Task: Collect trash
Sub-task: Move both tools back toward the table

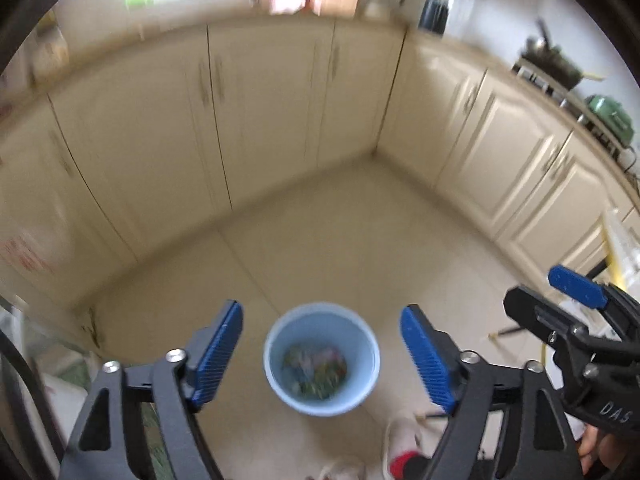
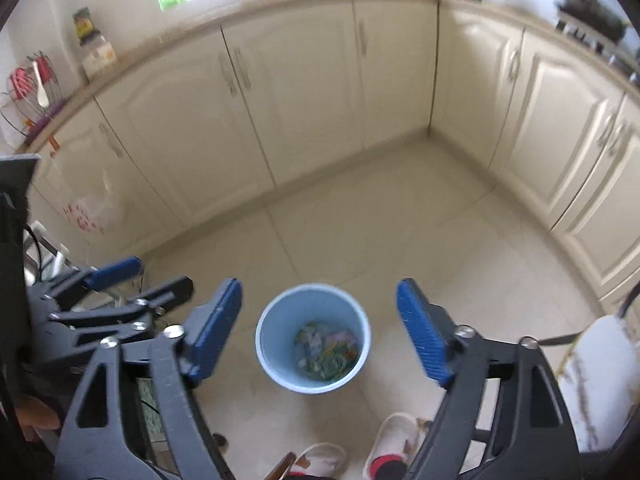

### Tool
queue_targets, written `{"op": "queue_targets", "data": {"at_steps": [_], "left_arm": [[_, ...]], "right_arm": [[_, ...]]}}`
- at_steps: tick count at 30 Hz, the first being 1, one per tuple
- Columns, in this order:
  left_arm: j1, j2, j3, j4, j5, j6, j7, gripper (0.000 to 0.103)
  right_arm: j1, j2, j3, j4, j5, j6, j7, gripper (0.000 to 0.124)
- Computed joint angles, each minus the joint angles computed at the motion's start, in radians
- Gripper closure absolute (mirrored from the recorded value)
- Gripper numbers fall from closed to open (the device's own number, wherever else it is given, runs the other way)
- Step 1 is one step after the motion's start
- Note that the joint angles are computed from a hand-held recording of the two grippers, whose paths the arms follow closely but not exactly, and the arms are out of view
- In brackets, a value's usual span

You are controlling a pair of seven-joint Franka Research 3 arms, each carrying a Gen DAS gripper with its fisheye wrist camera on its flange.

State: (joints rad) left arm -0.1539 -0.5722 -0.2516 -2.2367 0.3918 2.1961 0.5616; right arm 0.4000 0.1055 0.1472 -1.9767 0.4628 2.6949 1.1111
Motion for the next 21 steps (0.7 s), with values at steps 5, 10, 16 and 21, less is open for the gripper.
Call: {"op": "queue_targets", "data": {"at_steps": [5, 10, 16, 21], "left_arm": [[0.023, -0.033, -0.127, 0.115, 0.132, -0.068, -0.081, 0.007], [0.008, -0.016, -0.241, 0.241, 0.254, -0.106, -0.151, 0.003], [-0.025, -0.015, -0.350, 0.319, 0.371, -0.116, -0.219, 0.001], [-0.038, -0.039, -0.448, 0.335, 0.452, -0.118, -0.273, 0.001]], "right_arm": [[-0.003, -0.208, -0.016, -0.142, 0.009, 0.102, -0.016, 0.032], [-0.014, -0.427, -0.045, -0.278, -0.015, 0.197, 0.006, 0.021], [-0.141, -0.674, 0.000, -0.416, -0.159, 0.302, 0.152, 0.021], [-0.232, -0.833, 0.019, -0.479, -0.213, 0.323, 0.222, 0.021]]}}
